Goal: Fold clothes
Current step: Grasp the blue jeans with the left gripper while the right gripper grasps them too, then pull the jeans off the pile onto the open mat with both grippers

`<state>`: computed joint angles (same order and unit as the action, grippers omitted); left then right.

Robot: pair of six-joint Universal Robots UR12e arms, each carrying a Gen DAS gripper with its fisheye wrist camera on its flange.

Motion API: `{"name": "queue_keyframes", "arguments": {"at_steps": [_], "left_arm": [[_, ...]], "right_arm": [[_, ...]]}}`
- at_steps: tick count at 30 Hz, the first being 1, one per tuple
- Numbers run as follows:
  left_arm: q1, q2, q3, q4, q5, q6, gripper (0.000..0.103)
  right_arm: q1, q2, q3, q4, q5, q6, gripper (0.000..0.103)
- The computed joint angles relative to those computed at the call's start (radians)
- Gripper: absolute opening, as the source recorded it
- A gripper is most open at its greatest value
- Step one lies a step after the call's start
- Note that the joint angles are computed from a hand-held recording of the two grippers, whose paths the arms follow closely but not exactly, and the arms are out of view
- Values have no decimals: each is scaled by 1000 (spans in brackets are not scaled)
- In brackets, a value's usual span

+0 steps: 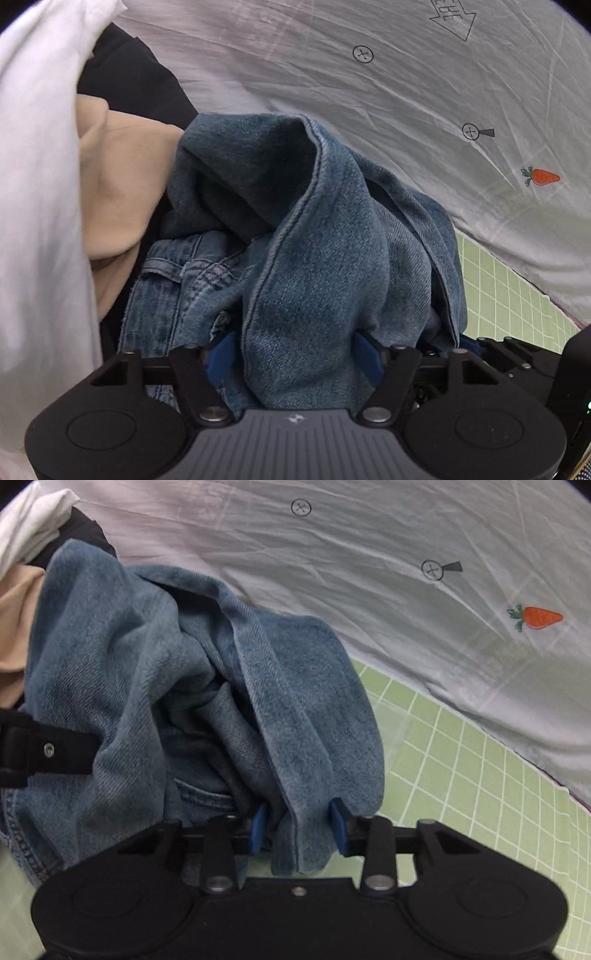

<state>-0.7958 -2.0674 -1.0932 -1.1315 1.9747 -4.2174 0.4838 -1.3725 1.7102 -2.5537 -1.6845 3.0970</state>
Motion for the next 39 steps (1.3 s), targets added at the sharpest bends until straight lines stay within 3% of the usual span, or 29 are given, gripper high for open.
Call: {"name": "queue_keyframes", "arguments": {"at_steps": [2, 7, 16, 23, 28, 32, 37, 39], "left_arm": [[8, 1, -15, 33, -29, 32, 36], [-6, -17, 11, 19, 19, 127, 20], [-67, -51, 79, 40, 118, 237, 15], [-160, -124, 208, 30, 201, 226, 13], [-232, -215, 378, -28, 251, 196, 11], [-264, -298, 533, -83, 222, 169, 11], [-256, -298, 518, -22, 113, 74, 11], [-255, -294, 513, -34, 119, 69, 7]], "right_arm": [[-2, 9, -6, 20, 8, 17, 22], [-7, 3, -9, 52, 10, 61, 6], [-20, -107, 105, -113, -101, 99, 4], [-74, -242, 232, -221, -127, 69, 4], [-135, -367, 308, -278, -148, 10, 4], [-218, -476, 359, -285, -155, -32, 4], [-334, -557, 393, -301, -172, -59, 4], [-359, -562, 396, -315, -160, -58, 4]]}}
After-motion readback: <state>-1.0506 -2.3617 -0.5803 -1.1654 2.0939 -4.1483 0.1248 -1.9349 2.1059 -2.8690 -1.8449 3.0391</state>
